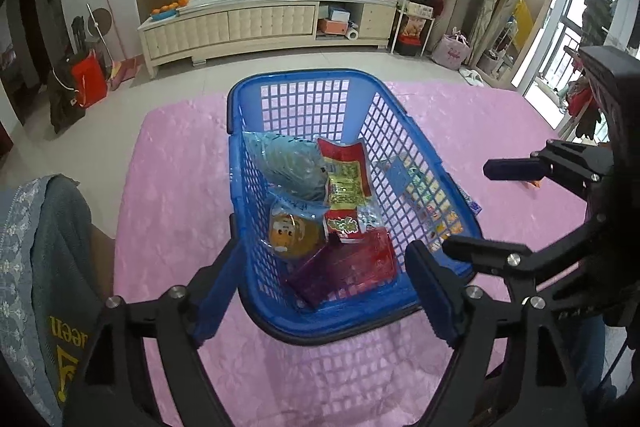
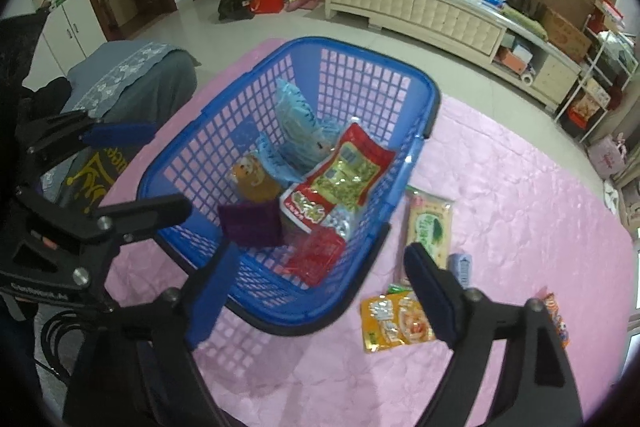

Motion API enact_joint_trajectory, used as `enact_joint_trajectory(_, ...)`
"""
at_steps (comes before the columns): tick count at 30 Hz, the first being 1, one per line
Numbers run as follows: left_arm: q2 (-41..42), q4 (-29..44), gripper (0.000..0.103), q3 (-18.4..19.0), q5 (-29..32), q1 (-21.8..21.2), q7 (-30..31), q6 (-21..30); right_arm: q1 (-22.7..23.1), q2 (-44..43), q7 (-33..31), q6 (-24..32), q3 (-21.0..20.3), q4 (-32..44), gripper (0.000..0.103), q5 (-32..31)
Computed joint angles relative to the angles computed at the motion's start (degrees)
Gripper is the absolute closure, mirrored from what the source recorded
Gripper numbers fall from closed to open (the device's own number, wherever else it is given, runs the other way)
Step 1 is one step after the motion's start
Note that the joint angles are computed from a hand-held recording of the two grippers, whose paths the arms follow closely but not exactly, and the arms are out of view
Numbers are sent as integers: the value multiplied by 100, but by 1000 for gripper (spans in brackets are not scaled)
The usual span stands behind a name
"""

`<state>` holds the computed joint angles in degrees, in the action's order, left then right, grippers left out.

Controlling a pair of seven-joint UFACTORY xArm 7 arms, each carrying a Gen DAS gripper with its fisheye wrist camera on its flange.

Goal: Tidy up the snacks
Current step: 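Move both tools back over the remaining snacks on the bed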

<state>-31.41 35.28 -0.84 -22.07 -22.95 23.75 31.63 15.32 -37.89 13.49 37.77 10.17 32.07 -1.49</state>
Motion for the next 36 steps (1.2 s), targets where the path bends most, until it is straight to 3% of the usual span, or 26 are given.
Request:
enact_joint_trajectory(8,-568,-181,23,-251,305,-25,-327,123,48,-746,64,145,-57,-273,16,100)
enact_joint_trajectory(17,-909,-188,21,-537,549,-321,-760,225,-95,-1794,-13,695,-220,-561,16,157)
enact_joint_trajectory(27,-737,-148,21,-940,623,-944,-1075,-74,-597,-3432,-226,1802,-563,-1148,16,97)
enact_joint_trajectory(36,-149,-78,21,-1266,735,-1499,-1404,-402,-1300,-4727,-724,2690,-1118,-1792,16,6)
